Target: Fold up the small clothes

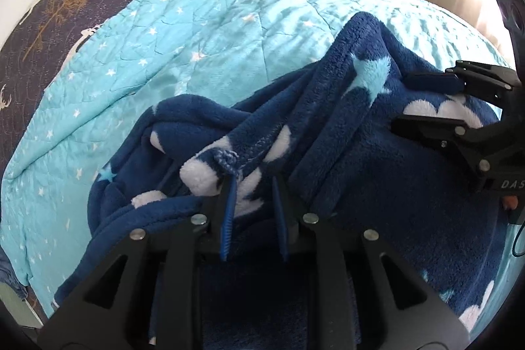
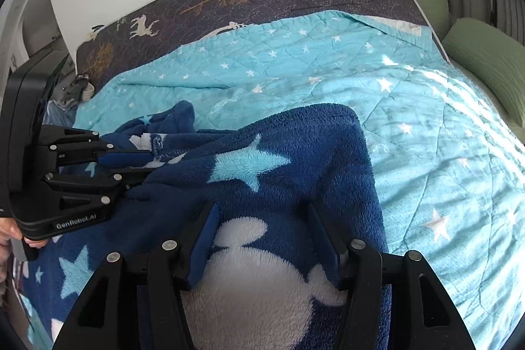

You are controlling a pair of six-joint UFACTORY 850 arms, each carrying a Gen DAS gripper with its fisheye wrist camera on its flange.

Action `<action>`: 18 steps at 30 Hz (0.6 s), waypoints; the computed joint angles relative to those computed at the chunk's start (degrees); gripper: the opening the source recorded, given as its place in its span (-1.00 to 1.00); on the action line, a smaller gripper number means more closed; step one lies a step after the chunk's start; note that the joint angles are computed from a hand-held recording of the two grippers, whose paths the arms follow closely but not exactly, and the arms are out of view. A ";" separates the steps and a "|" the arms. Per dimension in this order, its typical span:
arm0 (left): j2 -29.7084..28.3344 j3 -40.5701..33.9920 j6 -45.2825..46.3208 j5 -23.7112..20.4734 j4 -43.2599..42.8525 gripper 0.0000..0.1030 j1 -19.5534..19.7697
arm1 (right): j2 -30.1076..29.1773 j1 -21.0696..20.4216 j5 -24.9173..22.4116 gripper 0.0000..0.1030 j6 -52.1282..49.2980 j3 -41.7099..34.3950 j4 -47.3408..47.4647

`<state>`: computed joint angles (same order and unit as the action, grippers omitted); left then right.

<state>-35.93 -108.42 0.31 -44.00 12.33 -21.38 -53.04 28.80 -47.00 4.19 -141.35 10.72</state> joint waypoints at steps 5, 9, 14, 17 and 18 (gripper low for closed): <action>-3.80 -6.25 5.87 -3.23 -10.07 -0.53 1.54 | 0.80 -0.30 0.44 0.15 -0.78 1.36 1.66; -7.68 -12.88 8.23 -7.33 -15.29 -0.53 2.12 | 0.98 -0.35 0.48 0.16 -0.86 1.54 2.10; -9.47 -16.03 13.36 -10.27 -18.16 -0.20 1.75 | 1.47 -0.44 0.74 0.16 -1.14 2.31 2.59; -11.90 -19.47 14.28 -12.56 -16.94 -0.10 1.49 | 1.52 -0.44 0.66 0.16 -1.13 2.36 2.38; -13.03 -21.25 14.06 -13.69 -17.63 -0.10 1.73 | 1.47 -0.44 0.60 0.16 -1.13 2.27 2.36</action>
